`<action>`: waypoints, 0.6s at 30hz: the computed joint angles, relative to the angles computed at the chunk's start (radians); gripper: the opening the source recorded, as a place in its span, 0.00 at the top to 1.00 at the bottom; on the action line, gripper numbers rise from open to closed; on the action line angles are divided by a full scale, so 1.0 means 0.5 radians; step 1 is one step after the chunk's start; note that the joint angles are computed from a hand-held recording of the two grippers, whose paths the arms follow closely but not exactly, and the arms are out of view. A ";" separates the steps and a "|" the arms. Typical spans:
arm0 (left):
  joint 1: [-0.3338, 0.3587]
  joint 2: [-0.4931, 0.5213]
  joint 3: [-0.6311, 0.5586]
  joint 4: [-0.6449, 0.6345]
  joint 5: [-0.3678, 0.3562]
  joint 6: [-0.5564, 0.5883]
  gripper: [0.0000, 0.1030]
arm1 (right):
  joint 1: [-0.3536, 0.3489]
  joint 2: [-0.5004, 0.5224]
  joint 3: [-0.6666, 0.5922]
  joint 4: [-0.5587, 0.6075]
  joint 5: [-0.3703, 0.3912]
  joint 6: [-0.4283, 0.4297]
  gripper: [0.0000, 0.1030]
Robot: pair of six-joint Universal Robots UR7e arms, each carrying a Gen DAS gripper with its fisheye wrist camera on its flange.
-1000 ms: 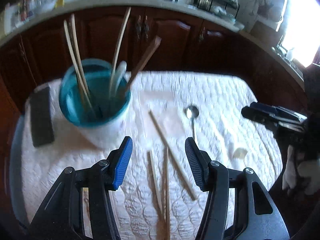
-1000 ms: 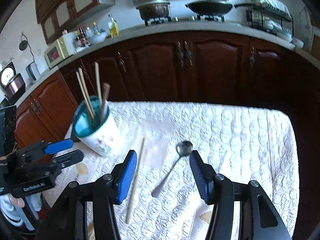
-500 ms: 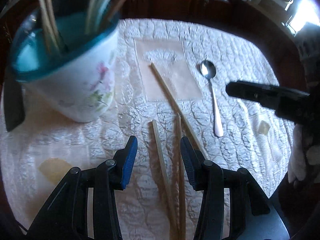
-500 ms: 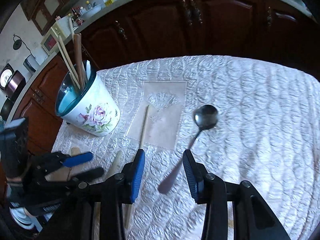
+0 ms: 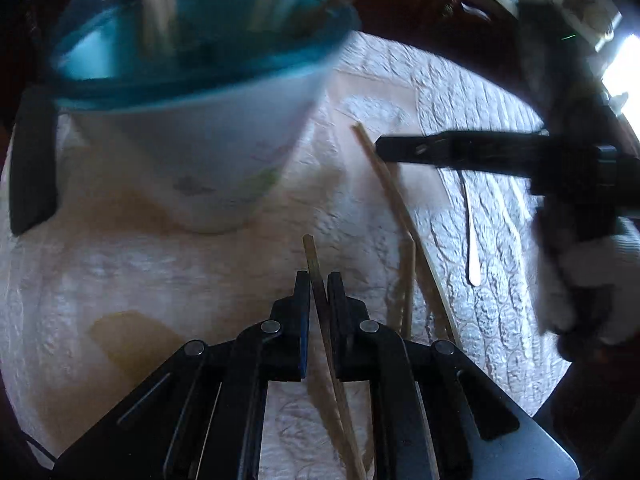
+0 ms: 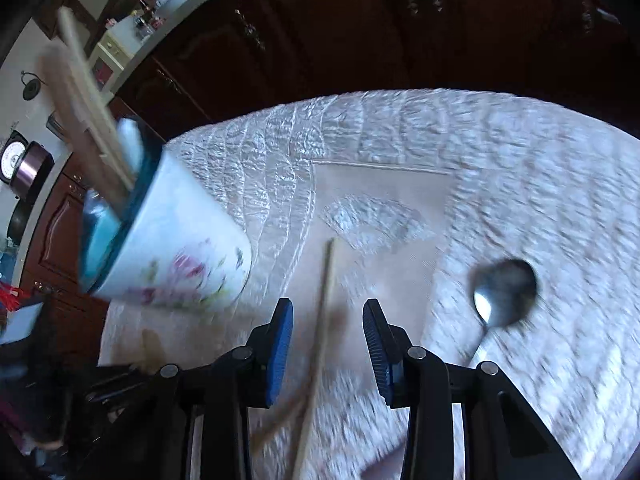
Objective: Organize utensils
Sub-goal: 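Grasp a chopstick with the left tool while the right tool grasps another chopstick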
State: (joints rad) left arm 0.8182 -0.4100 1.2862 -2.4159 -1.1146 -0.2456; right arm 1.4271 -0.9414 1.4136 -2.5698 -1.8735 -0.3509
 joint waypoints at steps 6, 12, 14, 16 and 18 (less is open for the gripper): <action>0.012 -0.094 0.091 -0.100 -0.005 -0.002 0.93 | 0.014 0.127 -0.133 0.017 -0.104 -0.003 0.94; 0.000 -0.174 0.170 -0.177 0.046 0.027 0.93 | 0.029 -0.091 0.075 -0.133 0.038 -0.065 0.95; -0.011 -0.194 0.193 -0.196 0.080 0.027 0.94 | 0.034 -0.163 0.143 -0.175 0.069 -0.087 0.95; -0.021 -0.232 0.238 -0.217 0.095 0.030 0.94 | 0.039 -0.240 0.217 -0.219 0.108 -0.114 0.95; -0.035 -0.271 0.281 -0.244 0.113 0.038 0.94 | 0.052 -0.304 0.287 -0.276 0.137 -0.143 0.95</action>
